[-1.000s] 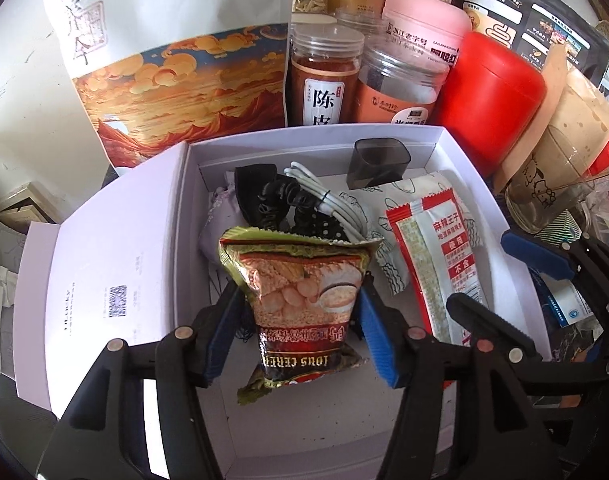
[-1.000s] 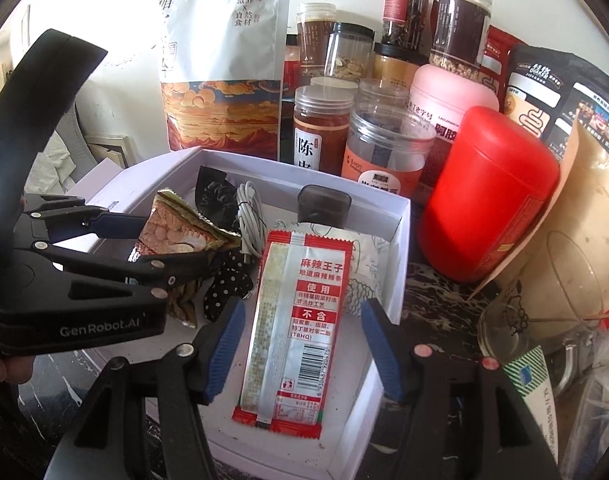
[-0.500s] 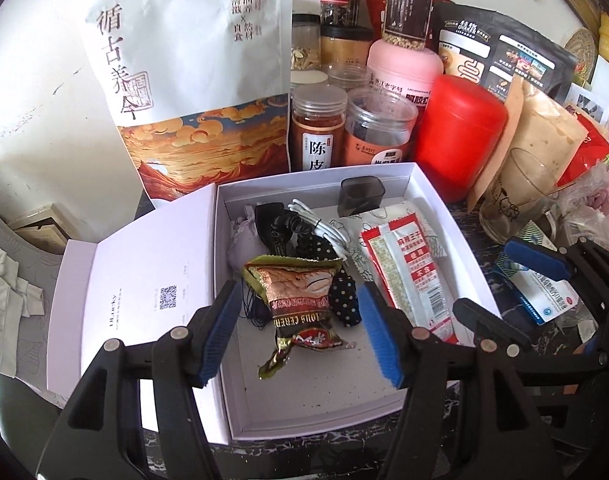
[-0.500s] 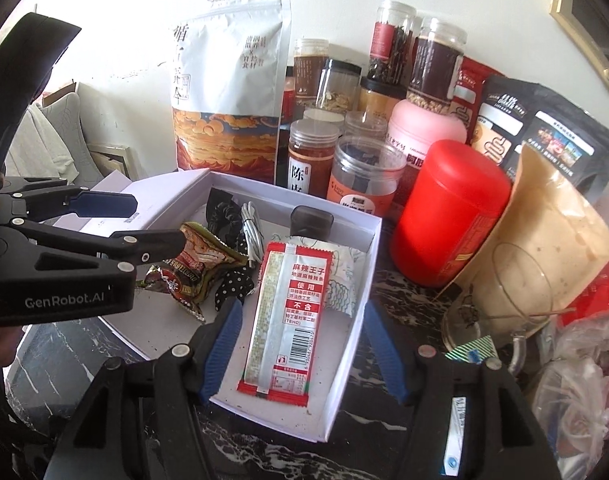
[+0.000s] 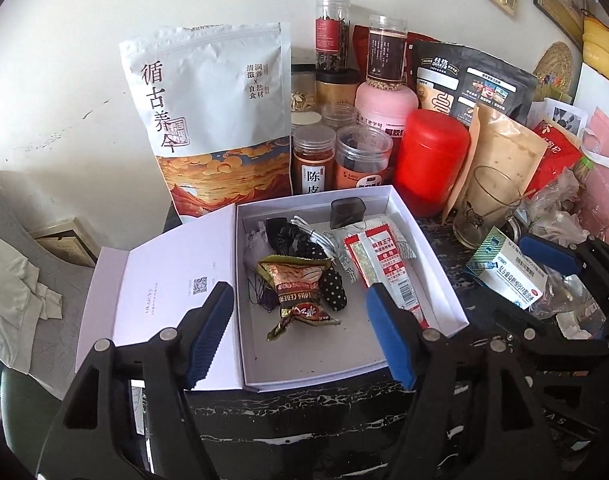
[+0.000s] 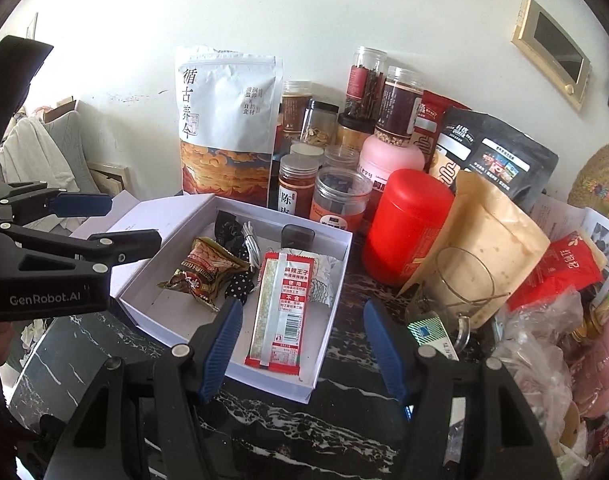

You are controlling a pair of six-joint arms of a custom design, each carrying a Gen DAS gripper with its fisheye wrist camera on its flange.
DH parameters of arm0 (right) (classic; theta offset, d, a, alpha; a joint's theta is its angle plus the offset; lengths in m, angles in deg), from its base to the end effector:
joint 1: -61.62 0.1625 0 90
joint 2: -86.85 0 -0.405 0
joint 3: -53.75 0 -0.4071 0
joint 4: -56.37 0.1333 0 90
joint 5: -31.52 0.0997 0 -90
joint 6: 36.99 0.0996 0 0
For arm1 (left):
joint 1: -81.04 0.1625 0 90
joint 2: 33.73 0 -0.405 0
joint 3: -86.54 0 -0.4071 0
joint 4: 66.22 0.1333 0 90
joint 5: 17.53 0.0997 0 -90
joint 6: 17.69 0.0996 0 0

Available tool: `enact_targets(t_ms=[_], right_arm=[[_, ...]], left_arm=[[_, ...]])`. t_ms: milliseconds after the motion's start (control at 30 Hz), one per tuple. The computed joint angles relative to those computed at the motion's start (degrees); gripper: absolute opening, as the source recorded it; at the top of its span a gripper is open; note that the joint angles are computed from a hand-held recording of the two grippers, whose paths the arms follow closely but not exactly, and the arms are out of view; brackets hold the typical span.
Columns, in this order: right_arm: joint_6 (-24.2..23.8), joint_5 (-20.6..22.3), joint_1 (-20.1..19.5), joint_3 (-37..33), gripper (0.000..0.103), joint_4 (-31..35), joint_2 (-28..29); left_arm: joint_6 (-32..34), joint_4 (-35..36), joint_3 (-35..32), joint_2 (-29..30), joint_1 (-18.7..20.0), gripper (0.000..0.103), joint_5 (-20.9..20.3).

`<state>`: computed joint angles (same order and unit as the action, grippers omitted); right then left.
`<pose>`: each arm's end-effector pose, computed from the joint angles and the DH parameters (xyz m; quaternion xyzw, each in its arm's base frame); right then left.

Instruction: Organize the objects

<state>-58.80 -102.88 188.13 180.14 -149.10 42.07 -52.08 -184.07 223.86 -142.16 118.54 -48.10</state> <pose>0.3304 -0.3394 0.0415 0.3355 -0.8271 0.3136 0.3240 -0.1262 -0.3730 0.2976 0.1411 0.8569 -0.3351 0.3653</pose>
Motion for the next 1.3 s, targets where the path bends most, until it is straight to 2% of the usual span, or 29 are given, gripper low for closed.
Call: enact_targets(t_ms=[333,567,667,900,1100,1300], right_arm=[[4.8,-2.5,4.1,5.3,0.064,-0.1,-3.0],[9.8,-4.1,7.8,8.9,0.064,1.0,-5.0],[12.1,-4.5,9.4,10.3,0.066,1.7,-5.8],[16.9,-5.8,12.6,13.0,0.068,4.2,-7.7],[21.1,-7.1,15.2,14.7,0.071,7.0,-9.1],[24.2,-7.8,17.3,16.0,0.071,8.7,-9.5]], left_arm=[[-18.6,25.9,1.3,-10.6,-9.2,0.070,-0.3],[-35.7,47.2,0.7,-16.3,-18.8,0.071,-3.3],[-42.3,54.7,0.6,-18.6,-23.7,0.076,-5.6],[-53.3,67.2,0.1,-21.8,-33.6,0.081,-11.7],[-60.4,74.1,0.6,-24.6,-42.3,0.083,-18.0],[-65.1,77.7,1.4,-26.8,-49.2,0.084,-23.5]])
